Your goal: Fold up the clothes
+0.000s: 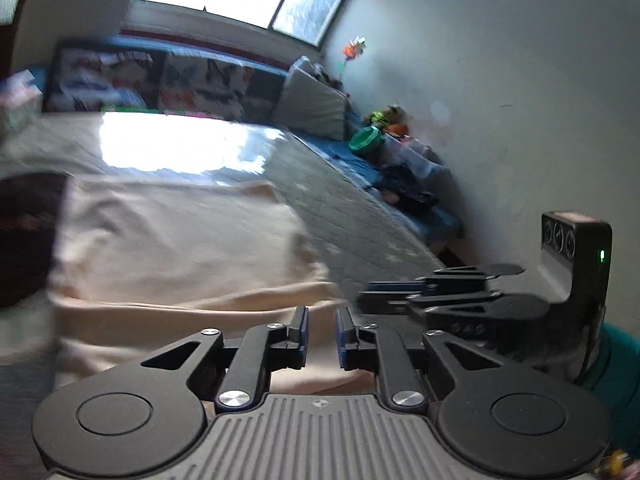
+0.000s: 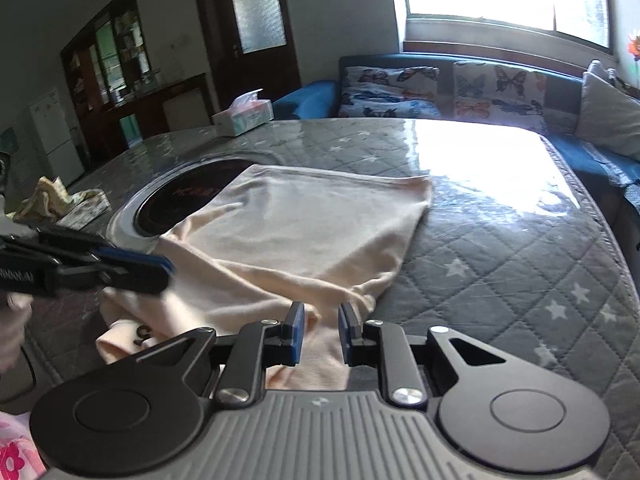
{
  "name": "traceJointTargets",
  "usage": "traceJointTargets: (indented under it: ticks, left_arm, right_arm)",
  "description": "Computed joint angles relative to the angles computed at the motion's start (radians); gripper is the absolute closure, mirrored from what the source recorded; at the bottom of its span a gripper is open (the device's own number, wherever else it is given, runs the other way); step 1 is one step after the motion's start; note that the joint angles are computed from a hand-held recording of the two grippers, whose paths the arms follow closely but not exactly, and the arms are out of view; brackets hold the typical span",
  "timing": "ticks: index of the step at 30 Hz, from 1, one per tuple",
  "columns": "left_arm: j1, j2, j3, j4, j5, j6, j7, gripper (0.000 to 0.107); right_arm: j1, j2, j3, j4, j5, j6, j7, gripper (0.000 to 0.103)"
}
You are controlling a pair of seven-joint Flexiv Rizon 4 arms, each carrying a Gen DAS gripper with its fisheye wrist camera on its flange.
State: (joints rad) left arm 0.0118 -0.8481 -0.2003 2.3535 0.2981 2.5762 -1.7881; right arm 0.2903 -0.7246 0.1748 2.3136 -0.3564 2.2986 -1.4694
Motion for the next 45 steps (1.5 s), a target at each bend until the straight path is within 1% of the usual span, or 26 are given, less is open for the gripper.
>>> traceJointTargets:
  ticks: [1, 2, 3, 4, 6, 10, 12, 17, 18, 20, 21, 22, 23, 25, 27, 32, 36, 37, 38, 39, 40, 42, 44, 45]
  left_arm:
    - [-0.015, 0.009, 0.031, 0.027, -0.021, 0.024, 0.017, 0.085]
    - [-0.029, 0.015, 0.060, 0.053, -0.044, 0.047, 0.037, 0.084]
    - [-0.052, 0.019, 0.091, 0.081, -0.080, 0.072, 0.061, 0.079]
    - [-0.076, 0.021, 0.120, 0.110, -0.118, 0.098, 0.088, 0.074]
    - [-0.101, 0.017, 0.150, 0.152, -0.181, 0.126, 0.122, 0.073]
    - [-0.090, -0.007, 0.153, 0.172, -0.191, 0.137, 0.165, 0.073]
    - [-0.121, -0.018, 0.165, 0.175, -0.237, 0.142, 0.202, 0.074]
    - [-0.133, -0.045, 0.172, 0.177, -0.259, 0.163, 0.265, 0.075]
    - [-0.129, -0.049, 0.169, 0.176, -0.260, 0.166, 0.270, 0.075]
    - [-0.120, -0.057, 0.163, 0.174, -0.257, 0.169, 0.278, 0.081]
    - [-0.115, -0.059, 0.161, 0.173, -0.256, 0.171, 0.280, 0.087]
    - [-0.110, -0.062, 0.159, 0.173, -0.255, 0.173, 0.281, 0.092]
    - [-0.106, -0.064, 0.157, 0.173, -0.253, 0.175, 0.282, 0.095]
    - [-0.100, -0.071, 0.154, 0.173, -0.250, 0.189, 0.280, 0.101]
    - [-0.098, -0.076, 0.153, 0.175, -0.251, 0.202, 0.278, 0.102]
    - [-0.078, -0.086, 0.148, 0.186, -0.243, 0.220, 0.260, 0.104]
    - [-0.049, -0.090, 0.138, 0.185, -0.218, 0.198, 0.242, 0.103]
    - [-0.029, -0.085, 0.131, 0.185, -0.195, 0.185, 0.235, 0.103]
    - [-0.004, -0.075, 0.123, 0.186, -0.168, 0.162, 0.228, 0.103]
    - [0.014, -0.064, 0.119, 0.189, -0.149, 0.150, 0.222, 0.101]
    - [0.027, -0.049, 0.119, 0.194, -0.132, 0.137, 0.223, 0.101]
    - [0.033, -0.015, 0.123, 0.202, -0.129, 0.120, 0.226, 0.100]
    - [0.060, 0.010, 0.113, 0.189, -0.097, 0.101, 0.220, 0.100]
    - [0.067, 0.019, 0.108, 0.178, -0.088, 0.090, 0.218, 0.100]
  right_arm:
    - [0.000, -0.001, 0.003, -0.002, -0.008, -0.006, 0.000, 0.084]
    - [0.002, -0.002, 0.003, -0.004, -0.012, -0.011, -0.001, 0.079]
    - [0.003, -0.004, 0.004, -0.007, -0.016, -0.016, -0.002, 0.077]
    - [0.003, -0.006, 0.006, -0.010, -0.020, -0.020, -0.002, 0.077]
    - [0.007, -0.013, 0.006, -0.024, -0.024, -0.039, 0.003, 0.075]
    - [0.029, -0.030, -0.003, -0.051, -0.003, -0.068, 0.005, 0.073]
    - [0.036, -0.037, -0.006, -0.062, 0.006, -0.080, 0.006, 0.073]
    - [0.062, -0.039, -0.018, -0.069, 0.026, -0.089, -0.019, 0.073]
    - [0.071, -0.037, -0.023, -0.068, 0.032, -0.087, -0.030, 0.073]
    - [0.082, -0.036, -0.027, -0.070, 0.044, -0.089, -0.045, 0.073]
    - [0.087, -0.035, -0.029, -0.072, 0.048, -0.095, -0.049, 0.074]
    - [0.092, -0.034, -0.030, -0.074, 0.053, -0.100, -0.053, 0.076]
    - [0.098, -0.033, -0.032, -0.075, 0.058, -0.107, -0.058, 0.086]
    - [0.123, -0.025, -0.046, -0.076, 0.080, -0.118, -0.077, 0.089]
    - [0.142, -0.016, -0.054, -0.073, 0.100, -0.104, -0.102, 0.093]
    - [0.162, 0.021, -0.050, -0.056, 0.137, -0.031, -0.160, 0.094]
    - [0.162, 0.002, -0.052, -0.090, 0.153, -0.074, -0.143, 0.093]
    - [0.165, -0.008, -0.055, -0.101, 0.161, -0.085, -0.137, 0.093]
    - [0.163, -0.015, -0.056, -0.106, 0.159, -0.094, -0.134, 0.091]
    - [0.161, -0.022, -0.056, -0.112, 0.157, -0.104, -0.131, 0.087]
    - [0.158, -0.028, -0.057, -0.117, 0.155, -0.113, -0.128, 0.086]
    - [0.142, -0.020, -0.047, -0.106, 0.142, -0.103, -0.128, 0.084]
    - [0.102, -0.010, -0.021, -0.094, 0.105, -0.100, -0.114, 0.080]
    - [0.079, -0.007, -0.006, -0.090, 0.080, -0.106, -0.100, 0.079]
